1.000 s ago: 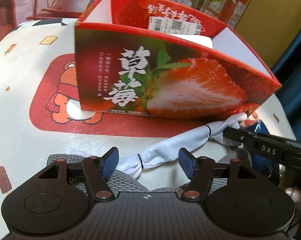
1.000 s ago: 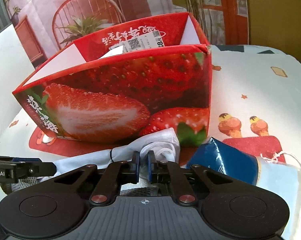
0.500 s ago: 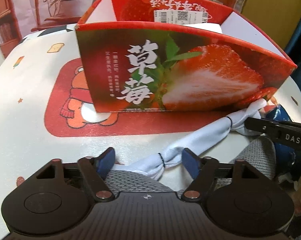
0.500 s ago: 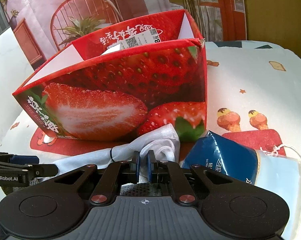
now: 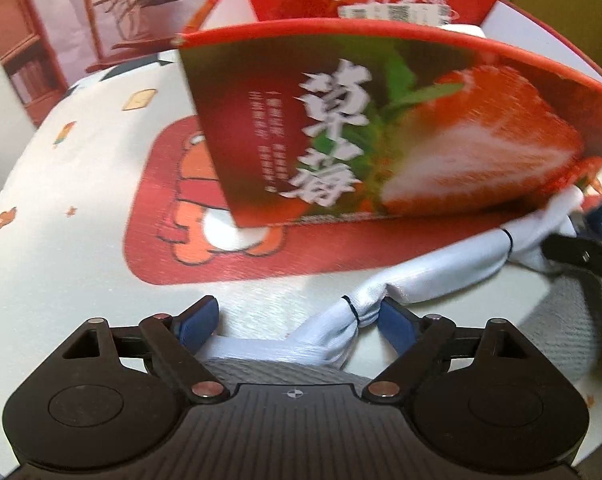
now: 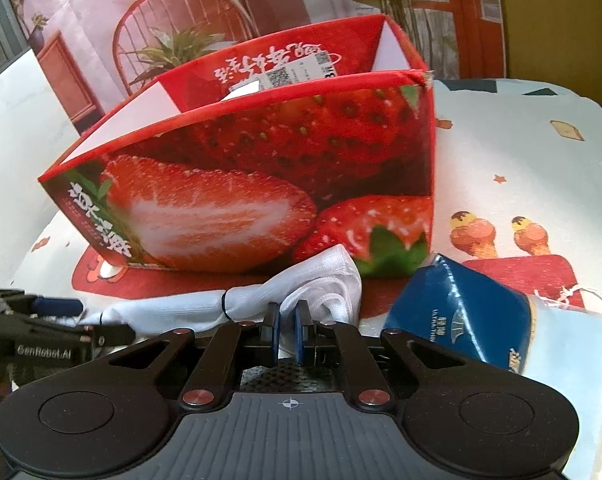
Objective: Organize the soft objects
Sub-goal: 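Close both grippers on the white cloth, then lift the white cloth with both grippers toward the box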
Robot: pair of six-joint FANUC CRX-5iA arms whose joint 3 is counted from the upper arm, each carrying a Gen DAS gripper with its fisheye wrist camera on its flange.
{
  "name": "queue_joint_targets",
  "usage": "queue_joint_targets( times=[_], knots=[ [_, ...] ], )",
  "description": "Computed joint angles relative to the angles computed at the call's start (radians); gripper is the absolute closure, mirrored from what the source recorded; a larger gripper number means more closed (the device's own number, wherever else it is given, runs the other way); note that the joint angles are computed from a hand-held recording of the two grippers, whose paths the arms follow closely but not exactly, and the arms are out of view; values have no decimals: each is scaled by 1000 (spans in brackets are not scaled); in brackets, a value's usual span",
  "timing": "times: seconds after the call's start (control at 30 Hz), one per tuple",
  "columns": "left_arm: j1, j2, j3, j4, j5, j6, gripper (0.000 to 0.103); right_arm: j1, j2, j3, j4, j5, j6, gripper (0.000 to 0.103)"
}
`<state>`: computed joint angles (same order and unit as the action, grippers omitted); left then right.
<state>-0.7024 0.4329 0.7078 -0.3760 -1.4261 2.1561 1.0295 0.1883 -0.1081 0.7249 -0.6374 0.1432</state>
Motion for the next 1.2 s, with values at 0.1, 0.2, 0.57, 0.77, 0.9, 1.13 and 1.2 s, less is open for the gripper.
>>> queue_joint_targets(
  times=[0.1,0.2,0.57,0.77,0.9,1.13,1.2],
  knots=[
    [-10,-2,10,-59,-20,18,14,3,6,9,-13,-6,18,96],
    [5,-26,-20,-55,13,23,14,1,4,6,-20,-2,11,97],
    [10,-42,-58,-37,64,52,16,-3,-16,-43,95,29,-92,88],
    [24,-72,-101,3,114,73,16,-26,-32,-89,238,57,-234,55],
    [42,-97,-138,42,159,78,16,-35,2,-34,125,61,-150,52],
    [47,-107,-140,32,123,110,15,-20,38,23,57,19,-12,92],
    [53,-108,-146,43,126,111,15,-20,33,11,76,21,-35,94]
  ],
)
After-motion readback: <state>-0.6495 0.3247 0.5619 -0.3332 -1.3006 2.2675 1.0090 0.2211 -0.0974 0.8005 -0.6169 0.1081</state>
